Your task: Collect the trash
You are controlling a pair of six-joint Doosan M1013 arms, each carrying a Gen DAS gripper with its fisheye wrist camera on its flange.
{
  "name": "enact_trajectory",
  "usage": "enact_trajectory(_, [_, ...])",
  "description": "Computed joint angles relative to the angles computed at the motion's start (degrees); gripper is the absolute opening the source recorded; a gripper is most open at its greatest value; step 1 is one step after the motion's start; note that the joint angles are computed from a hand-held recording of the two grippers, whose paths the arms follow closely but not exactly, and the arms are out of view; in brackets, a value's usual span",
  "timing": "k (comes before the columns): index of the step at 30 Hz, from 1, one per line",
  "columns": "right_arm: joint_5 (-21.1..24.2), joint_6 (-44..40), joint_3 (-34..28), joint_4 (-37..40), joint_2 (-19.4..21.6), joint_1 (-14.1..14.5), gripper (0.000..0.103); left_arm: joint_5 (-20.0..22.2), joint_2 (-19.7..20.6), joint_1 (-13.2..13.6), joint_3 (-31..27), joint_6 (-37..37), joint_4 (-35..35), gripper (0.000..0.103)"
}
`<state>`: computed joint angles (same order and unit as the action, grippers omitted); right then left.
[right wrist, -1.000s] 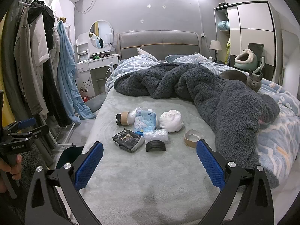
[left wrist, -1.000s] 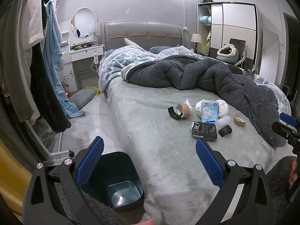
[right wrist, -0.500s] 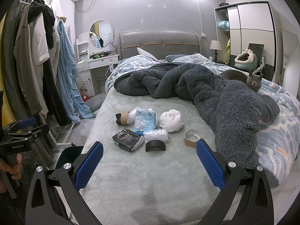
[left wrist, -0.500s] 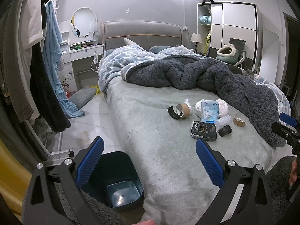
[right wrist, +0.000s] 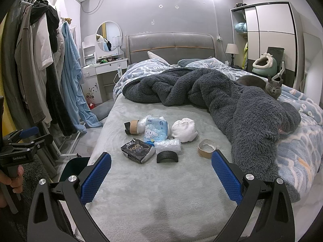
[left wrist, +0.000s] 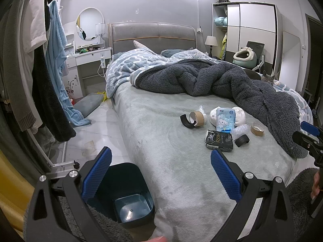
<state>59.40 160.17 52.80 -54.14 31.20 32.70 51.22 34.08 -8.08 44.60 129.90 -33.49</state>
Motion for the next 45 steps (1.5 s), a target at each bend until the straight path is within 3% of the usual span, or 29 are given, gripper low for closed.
enact_trajectory(36, [0.2, -0.3, 0.3, 0.7, -0.5, -0.2, 0.1, -0.5, 0.3, -0.3, 0.4, 0.4, 0.4, 0.1])
enact_trajectory(45, [-0.2, -1.9, -0.8, 5.3, 0.4, -1.4, 0.1, 3.7, 0.5, -0.5, -0.4, 4.7, -3.0, 0.1])
